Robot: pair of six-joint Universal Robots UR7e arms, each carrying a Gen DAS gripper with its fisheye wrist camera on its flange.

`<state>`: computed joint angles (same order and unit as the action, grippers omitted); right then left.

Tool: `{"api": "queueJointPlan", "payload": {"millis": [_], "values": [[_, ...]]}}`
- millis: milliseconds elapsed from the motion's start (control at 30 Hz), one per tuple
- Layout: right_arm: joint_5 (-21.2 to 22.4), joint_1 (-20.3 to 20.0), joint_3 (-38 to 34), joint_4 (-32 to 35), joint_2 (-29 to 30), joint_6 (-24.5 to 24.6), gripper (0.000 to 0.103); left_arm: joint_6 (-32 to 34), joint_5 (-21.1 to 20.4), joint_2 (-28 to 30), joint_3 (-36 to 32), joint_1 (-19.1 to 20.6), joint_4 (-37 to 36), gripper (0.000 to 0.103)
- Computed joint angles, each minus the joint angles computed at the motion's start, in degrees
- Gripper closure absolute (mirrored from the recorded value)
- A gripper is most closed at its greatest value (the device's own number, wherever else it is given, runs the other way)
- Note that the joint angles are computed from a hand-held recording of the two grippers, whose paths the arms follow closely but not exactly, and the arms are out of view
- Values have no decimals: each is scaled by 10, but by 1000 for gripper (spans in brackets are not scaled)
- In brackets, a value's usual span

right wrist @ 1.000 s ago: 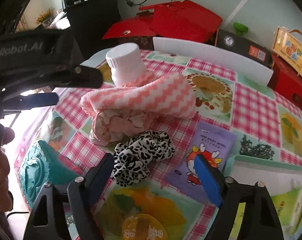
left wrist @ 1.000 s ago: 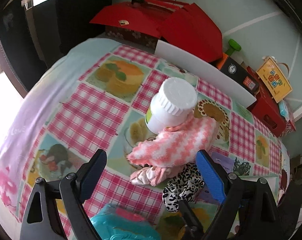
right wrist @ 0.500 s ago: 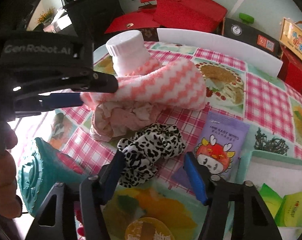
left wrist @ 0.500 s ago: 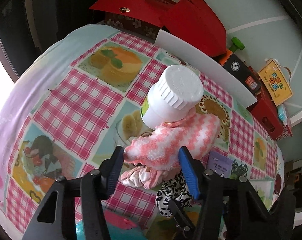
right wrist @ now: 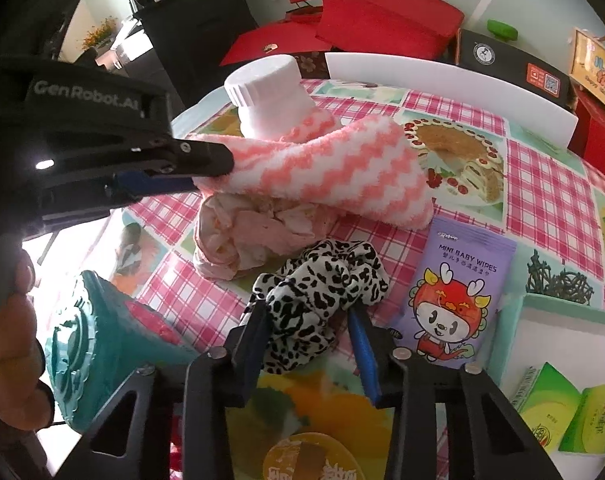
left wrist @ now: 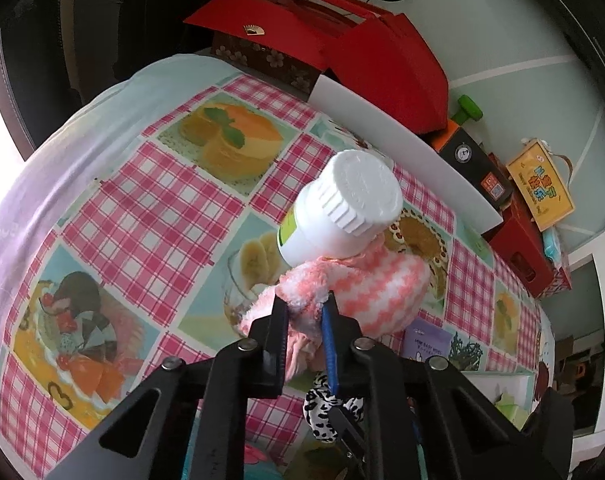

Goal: Organize soft objects
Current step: 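Grasp the pink-white zigzag towel with the left gripper while the right gripper grasps the leopard-print scrunchie, then lift the towel with the left gripper while the right gripper lifts the scrunchie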

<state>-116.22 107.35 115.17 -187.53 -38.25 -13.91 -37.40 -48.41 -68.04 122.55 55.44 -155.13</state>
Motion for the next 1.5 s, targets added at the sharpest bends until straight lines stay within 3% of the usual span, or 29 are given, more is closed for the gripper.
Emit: {"api": "queueJointPlan", "payload": {"millis": [467,1500], "values": [[17,-4,4,0,-5,7,75,5,-4,2,3,1,-13,92],[47,-4,13,-11,-18,26,79,47,-10,-4,15,-15,-61,94]]}}
